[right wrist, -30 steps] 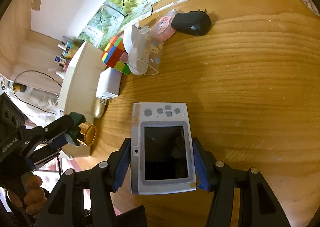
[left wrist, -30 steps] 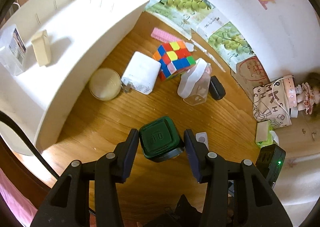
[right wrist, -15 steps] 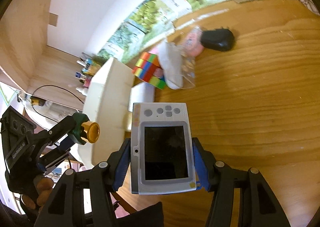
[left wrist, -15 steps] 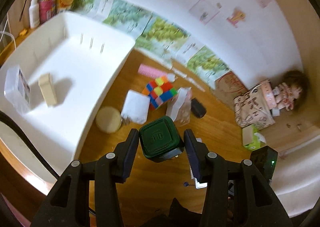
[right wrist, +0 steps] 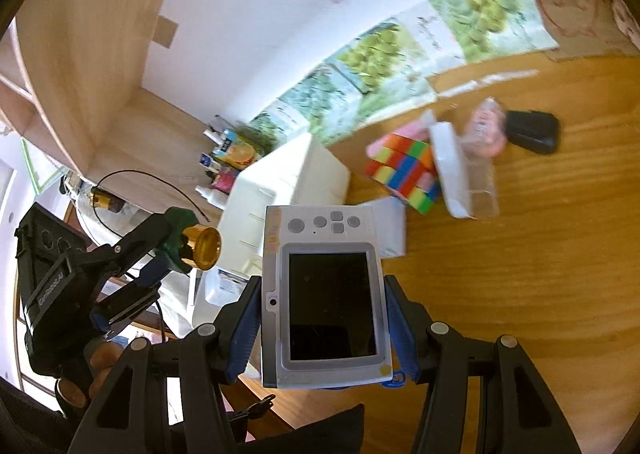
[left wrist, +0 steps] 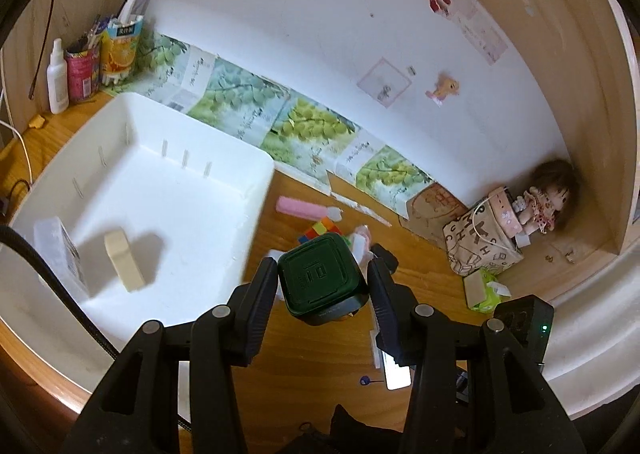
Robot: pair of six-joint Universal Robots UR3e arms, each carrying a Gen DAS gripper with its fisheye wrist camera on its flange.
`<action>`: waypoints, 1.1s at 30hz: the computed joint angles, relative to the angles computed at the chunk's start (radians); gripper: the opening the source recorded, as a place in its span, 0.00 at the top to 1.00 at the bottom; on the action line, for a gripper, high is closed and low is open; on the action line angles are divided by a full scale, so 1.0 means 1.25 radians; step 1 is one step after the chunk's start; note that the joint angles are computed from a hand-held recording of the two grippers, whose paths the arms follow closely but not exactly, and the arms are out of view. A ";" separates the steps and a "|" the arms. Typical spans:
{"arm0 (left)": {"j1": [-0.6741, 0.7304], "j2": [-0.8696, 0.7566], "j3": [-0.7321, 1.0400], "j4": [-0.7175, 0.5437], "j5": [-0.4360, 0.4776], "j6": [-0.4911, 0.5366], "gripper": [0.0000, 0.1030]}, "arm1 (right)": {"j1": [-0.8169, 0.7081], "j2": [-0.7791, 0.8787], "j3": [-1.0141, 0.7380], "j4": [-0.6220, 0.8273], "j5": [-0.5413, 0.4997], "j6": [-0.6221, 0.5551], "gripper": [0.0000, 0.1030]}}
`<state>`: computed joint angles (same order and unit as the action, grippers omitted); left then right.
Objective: Organize rigid objects
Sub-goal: 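Carry both objects over the white tray and open left tool to drop the cylinder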
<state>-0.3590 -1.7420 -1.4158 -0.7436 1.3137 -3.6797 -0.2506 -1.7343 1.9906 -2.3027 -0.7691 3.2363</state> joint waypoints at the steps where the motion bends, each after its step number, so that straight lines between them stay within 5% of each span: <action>1: 0.013 0.011 -0.012 0.000 -0.005 0.011 0.51 | 0.019 0.015 -0.008 -0.027 -0.007 0.019 0.43; 14: 0.183 0.107 -0.120 -0.062 -0.083 0.140 0.51 | 0.223 0.204 -0.145 -0.233 -0.115 0.198 0.43; 33: 0.348 0.053 -0.065 -0.268 -0.121 0.345 0.51 | 0.435 0.437 -0.415 -0.261 -0.308 0.325 0.43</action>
